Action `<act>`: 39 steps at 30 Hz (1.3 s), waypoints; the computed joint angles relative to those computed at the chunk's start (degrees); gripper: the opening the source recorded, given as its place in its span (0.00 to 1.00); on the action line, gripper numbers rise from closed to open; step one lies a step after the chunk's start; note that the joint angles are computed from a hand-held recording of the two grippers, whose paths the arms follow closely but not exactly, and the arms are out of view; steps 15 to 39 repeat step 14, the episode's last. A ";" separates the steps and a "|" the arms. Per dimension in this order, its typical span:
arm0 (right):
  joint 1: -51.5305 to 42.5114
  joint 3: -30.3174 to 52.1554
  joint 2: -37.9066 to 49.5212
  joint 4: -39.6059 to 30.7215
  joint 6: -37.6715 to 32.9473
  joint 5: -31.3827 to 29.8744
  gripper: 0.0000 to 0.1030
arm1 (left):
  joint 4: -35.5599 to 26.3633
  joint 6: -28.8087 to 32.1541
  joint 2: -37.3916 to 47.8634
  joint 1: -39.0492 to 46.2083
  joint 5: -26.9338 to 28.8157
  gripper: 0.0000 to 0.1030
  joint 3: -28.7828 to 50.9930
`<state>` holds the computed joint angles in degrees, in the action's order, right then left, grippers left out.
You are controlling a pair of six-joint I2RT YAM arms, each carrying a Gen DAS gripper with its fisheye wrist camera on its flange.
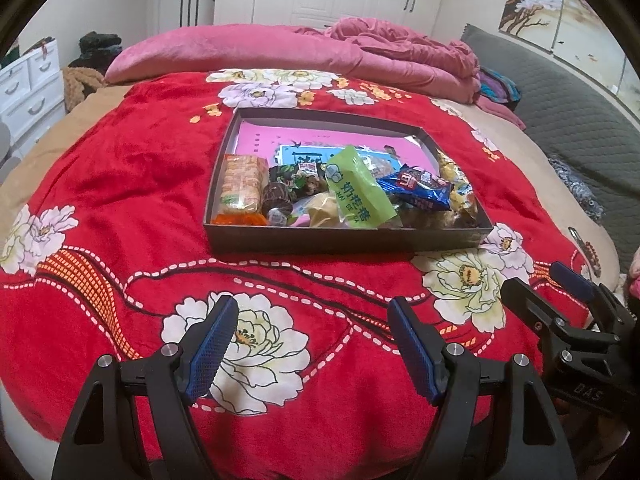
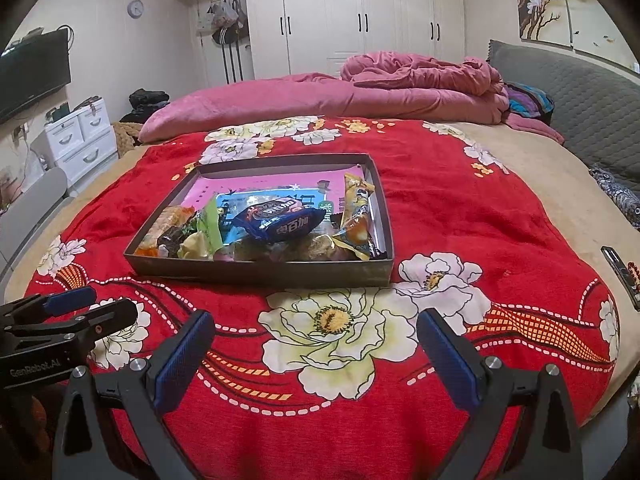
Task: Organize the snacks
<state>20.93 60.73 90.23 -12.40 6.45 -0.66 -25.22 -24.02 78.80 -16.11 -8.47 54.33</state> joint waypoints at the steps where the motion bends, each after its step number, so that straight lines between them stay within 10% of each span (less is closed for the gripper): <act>1: 0.14 -0.03 -0.04 0.01 0.08 0.17 0.99 | 0.04 -0.01 0.06 -0.01 -0.12 0.76 -0.01; 39: -2.10 2.46 2.23 0.86 2.10 2.24 0.99 | 2.75 -0.45 -0.99 4.52 -0.02 0.76 -0.34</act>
